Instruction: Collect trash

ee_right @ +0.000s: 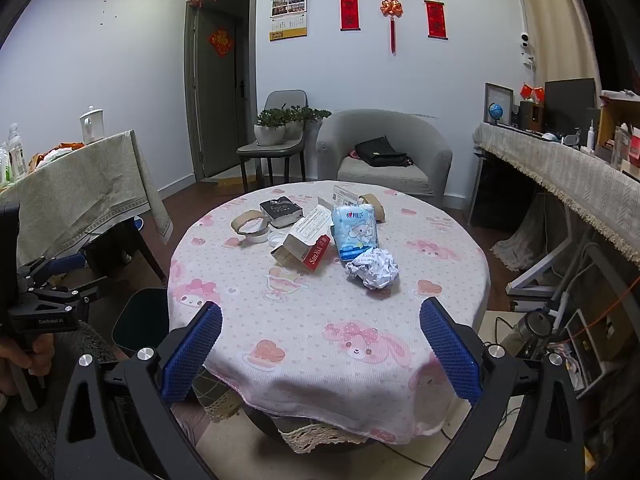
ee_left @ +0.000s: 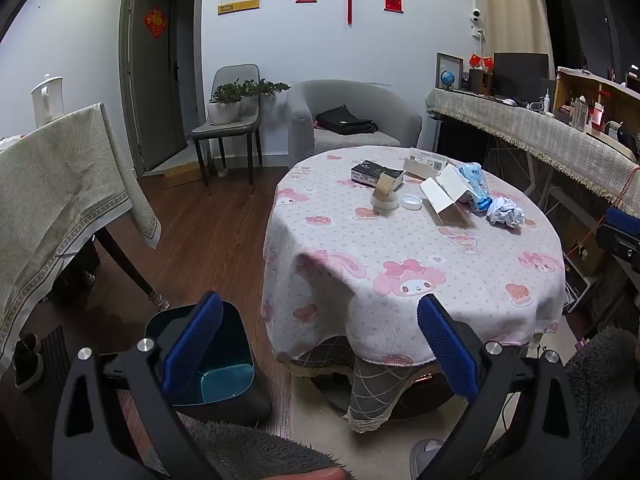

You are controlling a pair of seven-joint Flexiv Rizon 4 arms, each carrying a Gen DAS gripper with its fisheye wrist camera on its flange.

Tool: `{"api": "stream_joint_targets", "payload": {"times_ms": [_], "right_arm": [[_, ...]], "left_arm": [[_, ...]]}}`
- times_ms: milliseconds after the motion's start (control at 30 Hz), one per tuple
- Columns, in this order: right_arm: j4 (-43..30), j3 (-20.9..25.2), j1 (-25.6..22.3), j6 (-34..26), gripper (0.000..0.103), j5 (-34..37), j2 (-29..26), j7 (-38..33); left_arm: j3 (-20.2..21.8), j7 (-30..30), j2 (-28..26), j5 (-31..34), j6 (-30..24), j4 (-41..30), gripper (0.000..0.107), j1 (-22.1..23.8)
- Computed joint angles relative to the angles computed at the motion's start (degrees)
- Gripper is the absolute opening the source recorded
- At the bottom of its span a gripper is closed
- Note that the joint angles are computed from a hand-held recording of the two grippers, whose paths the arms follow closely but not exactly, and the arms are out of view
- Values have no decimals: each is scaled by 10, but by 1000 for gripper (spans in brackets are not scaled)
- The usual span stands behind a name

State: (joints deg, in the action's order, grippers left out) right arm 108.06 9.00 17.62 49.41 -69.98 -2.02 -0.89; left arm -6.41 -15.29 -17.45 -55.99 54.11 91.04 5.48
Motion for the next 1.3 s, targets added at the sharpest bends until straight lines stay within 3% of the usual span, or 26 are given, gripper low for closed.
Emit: {"api": "stream_joint_targets", "payload": {"times_ms": [1300], "right_arm": [[0,0,0,1,100,5,-1,-2]], "left_arm": [[0,-1,-1,0,-1,-1,100,0]]}}
